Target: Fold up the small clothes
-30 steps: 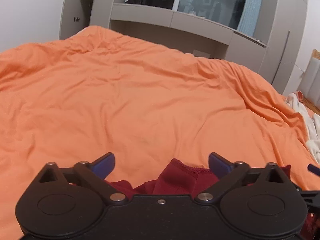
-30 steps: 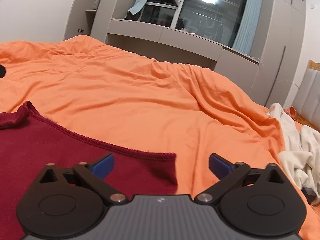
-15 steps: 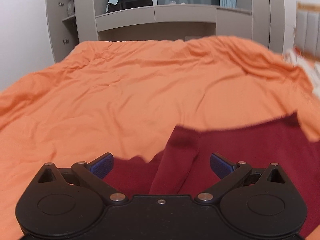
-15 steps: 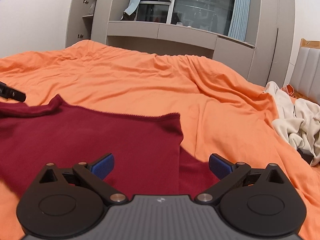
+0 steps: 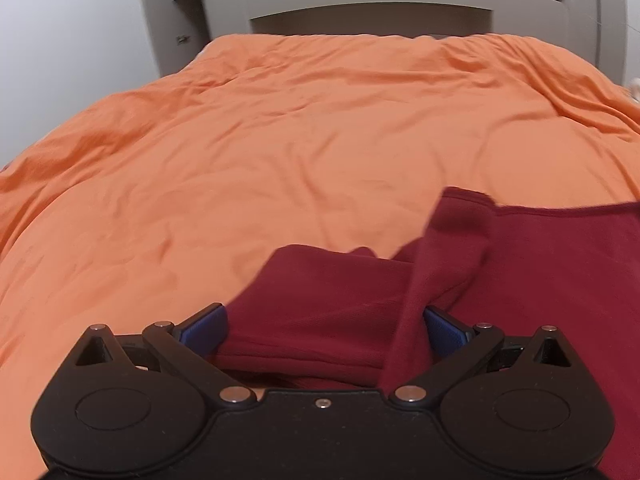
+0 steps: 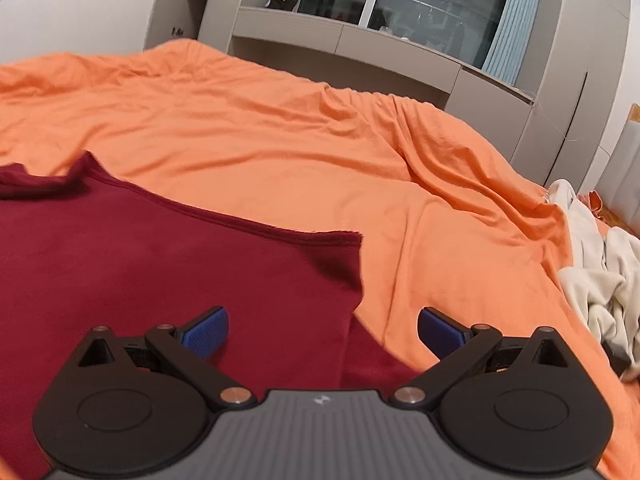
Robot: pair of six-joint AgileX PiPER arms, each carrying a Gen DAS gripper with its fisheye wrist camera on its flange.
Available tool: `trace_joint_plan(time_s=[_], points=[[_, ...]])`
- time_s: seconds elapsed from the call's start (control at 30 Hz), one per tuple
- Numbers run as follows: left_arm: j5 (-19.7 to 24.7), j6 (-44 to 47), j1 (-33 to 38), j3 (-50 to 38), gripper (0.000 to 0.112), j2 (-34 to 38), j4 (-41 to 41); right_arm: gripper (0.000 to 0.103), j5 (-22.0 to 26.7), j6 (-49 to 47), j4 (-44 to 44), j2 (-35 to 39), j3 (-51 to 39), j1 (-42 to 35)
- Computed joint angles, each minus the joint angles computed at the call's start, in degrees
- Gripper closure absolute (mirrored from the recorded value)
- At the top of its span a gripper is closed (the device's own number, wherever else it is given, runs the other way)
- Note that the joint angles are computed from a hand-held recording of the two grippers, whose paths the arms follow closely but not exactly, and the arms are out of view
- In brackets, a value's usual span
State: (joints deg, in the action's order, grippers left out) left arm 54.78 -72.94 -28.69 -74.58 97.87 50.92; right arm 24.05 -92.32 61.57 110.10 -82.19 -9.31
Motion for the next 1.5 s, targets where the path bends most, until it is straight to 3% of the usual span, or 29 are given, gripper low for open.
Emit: trace_joint_plan(time_s=[0.27,0.33,0.47,0.53,0.6,0.77,0.93,1.0,1.13,1.23,1.4,1.5], points=[[-1.97,-2.38,4.07,0.76,0.010,-0.77,-2.45,0.000,-10.49,12.46,-11.82,12.21,-13.51,3.48],[-2.59,-3.65,4.89,1.33,0.010,-1.35,-2.69,0.000,-11.42,21.00,-18.89,14.56,-16.55,3.55],[-4.18,-5.56,5.80,2.79,0.010,-2.52,-2.60,0.000,-11.79,26.58,-22.98,16.26,-18.33,2.76],[-0.98,-8.33,4.89,2.16,0.010,-2.07,-0.23,0.000,-12.75,30.06,-26.44,15.65,-17.66,2.45],[0.64,-11.56,4.38,2.87,0.010,-2.92,2.48,0.000,-12.49,25.43,-20.85,13.33,-15.35,1.29],[-6.54,-16.60,6.96,8.43,0.010,-8.47,2.39,0.000,-5.01,8.33,-1.07,4.43,-6.24,-4.34],[-7.37,-18.63,4.36,11.64,0.010,-12.36,3.50,0.000,2.55,1.67,5.80,-5.71,6.81,-9.41],[-7.51,-21.53,2.29,13.62,0.010,-14.15,4.44,0.000,3.20,-1.24,8.24,-9.36,12.28,-10.51],[-4.33,-27.61,-2.99,16.65,0.010,-16.08,6.20,0.000,3.34,-7.28,13.09,-15.00,21.08,-12.07],[-2.55,-28.63,-5.09,17.03,0.010,-16.02,5.58,0.000,0.38,-16.82,21.16,-17.73,26.05,-11.92],[2.50,-26.77,-8.50,15.13,0.010,-14.46,4.63,0.000,-1.88,-12.53,18.24,-17.14,26.30,-11.75],[5.65,-26.09,-10.97,13.86,0.010,-13.22,4.32,0.000,-0.60,-11.50,17.99,-16.16,26.26,-12.69]])
